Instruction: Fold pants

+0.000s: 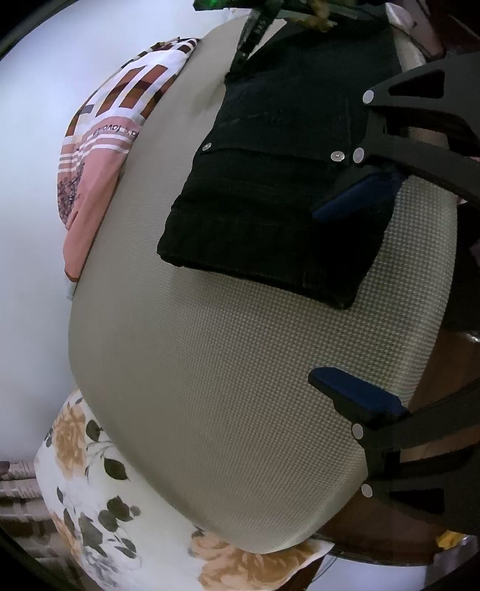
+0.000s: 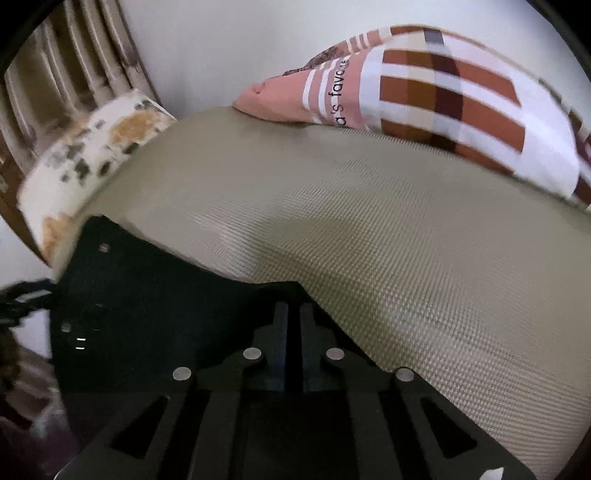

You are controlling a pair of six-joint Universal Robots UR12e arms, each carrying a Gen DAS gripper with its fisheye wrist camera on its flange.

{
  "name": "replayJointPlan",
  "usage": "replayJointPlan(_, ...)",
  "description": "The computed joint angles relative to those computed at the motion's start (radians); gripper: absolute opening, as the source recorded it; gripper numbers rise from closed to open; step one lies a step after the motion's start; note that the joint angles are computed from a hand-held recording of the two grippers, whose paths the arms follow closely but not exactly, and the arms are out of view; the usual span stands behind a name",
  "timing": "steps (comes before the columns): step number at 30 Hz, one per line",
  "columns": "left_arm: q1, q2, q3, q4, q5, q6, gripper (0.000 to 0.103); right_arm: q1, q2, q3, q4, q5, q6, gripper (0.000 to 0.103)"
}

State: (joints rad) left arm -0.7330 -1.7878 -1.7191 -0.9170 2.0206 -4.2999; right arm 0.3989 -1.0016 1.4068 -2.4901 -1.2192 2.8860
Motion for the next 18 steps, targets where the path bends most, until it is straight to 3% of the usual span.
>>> replayJointPlan(3,0.001,-0.002,-0.002,0.003,0.001,-0.007,0.085,0.019,0.011,0.001,-0.061,-0.088,0.012,0.000)
replayJointPlan(6,0.002,0.000,-0.006,0.008,0.005,-0.008,0.085,0.024,0.024,-0.017,-0.059,-0.143,0.047,0.000)
replayJointPlan(11,0.000,0.003,0.001,-0.016,0.034,-0.009,0.085,0.019,0.021,-0.010,-0.066,-0.118,0.033,0.002)
replayJointPlan(18,0.005,0.044,-0.032,0.021,0.082,-0.018,0.085,-0.007,-0.005,0.038,-0.200,-0.054,0.207,0.004)
